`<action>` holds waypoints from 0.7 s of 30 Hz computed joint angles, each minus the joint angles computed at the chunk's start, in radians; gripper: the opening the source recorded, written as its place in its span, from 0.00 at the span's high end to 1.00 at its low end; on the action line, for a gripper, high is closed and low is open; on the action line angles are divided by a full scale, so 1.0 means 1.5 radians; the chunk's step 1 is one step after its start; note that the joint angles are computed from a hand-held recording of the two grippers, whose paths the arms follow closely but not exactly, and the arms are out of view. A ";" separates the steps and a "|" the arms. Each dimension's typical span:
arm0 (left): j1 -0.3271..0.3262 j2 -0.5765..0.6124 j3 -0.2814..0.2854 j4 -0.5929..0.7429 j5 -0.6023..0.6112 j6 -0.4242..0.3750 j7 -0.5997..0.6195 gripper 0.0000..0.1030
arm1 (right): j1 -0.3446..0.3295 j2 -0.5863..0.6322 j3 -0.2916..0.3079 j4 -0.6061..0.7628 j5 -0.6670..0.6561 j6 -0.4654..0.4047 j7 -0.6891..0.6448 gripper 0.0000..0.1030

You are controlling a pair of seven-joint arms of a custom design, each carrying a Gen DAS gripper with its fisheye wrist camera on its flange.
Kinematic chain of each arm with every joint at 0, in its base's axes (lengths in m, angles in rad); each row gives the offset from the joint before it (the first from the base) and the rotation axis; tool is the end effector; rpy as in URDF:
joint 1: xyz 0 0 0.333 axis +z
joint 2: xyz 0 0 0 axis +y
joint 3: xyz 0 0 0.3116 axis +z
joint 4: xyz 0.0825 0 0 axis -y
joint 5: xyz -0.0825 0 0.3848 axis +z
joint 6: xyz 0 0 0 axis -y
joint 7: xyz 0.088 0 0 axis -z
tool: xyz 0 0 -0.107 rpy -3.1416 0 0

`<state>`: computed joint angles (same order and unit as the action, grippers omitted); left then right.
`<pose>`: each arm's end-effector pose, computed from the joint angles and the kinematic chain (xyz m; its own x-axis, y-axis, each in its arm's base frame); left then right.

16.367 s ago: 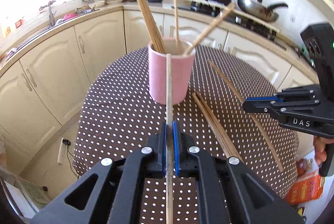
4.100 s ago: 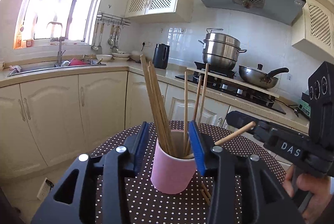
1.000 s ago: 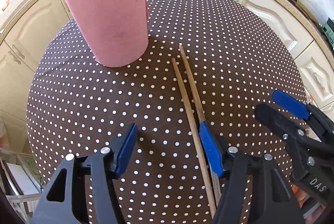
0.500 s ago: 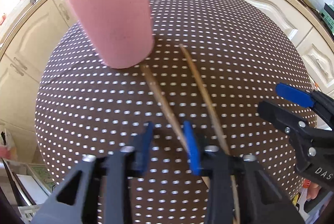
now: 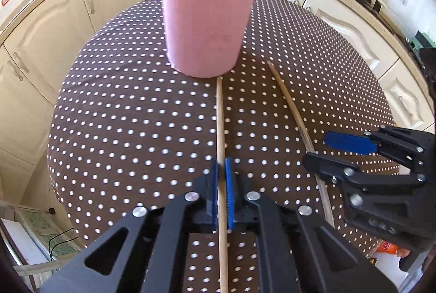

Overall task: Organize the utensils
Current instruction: 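Close the left gripper on one chopstick while the right gripper grasps the other, then lift both held chopsticks upright and lower them into the pink cup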

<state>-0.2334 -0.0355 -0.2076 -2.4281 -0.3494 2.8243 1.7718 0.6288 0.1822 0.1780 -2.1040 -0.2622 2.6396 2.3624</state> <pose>0.4742 -0.2049 0.3590 -0.3552 -0.9234 0.1454 -0.8678 0.2679 -0.4185 0.4131 0.4367 0.3657 0.2322 -0.9651 -0.1211 -0.9193 -0.1771 -0.3516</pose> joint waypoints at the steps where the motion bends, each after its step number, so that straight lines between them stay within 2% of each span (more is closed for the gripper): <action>1: 0.001 -0.009 0.003 -0.008 -0.012 0.003 0.012 0.94 | 0.002 0.008 0.001 0.018 0.001 -0.023 -0.004 0.68; 3: -0.002 -0.021 0.012 -0.019 -0.053 0.010 0.053 0.94 | 0.008 0.026 0.000 0.054 -0.008 -0.071 -0.011 0.84; 4: -0.003 -0.027 0.016 -0.025 -0.071 0.014 0.069 0.94 | 0.013 0.035 -0.002 0.074 -0.019 -0.100 -0.009 0.88; 7: -0.009 -0.046 0.034 -0.036 -0.130 0.012 0.125 0.94 | 0.015 0.051 -0.001 0.101 -0.010 -0.125 -0.021 0.93; 9: -0.014 -0.059 0.046 -0.043 -0.180 0.014 0.173 0.94 | 0.015 0.053 -0.003 0.102 -0.006 -0.118 -0.018 0.94; 11: -0.025 -0.086 0.064 -0.061 -0.243 0.021 0.234 0.94 | 0.013 0.045 -0.005 0.085 -0.002 -0.086 -0.010 0.95; 16: -0.053 -0.127 0.100 -0.081 -0.388 0.059 0.346 0.94 | -0.016 -0.040 -0.009 -0.037 0.008 0.051 -0.002 0.95; 18: -0.080 -0.131 0.130 -0.072 -0.495 0.079 0.436 0.94 | -0.023 -0.078 -0.015 -0.080 -0.021 0.098 0.024 0.95; 21: -0.098 -0.147 0.153 -0.058 -0.671 0.093 0.592 0.95 | -0.042 -0.117 -0.017 -0.114 -0.098 0.159 0.101 0.95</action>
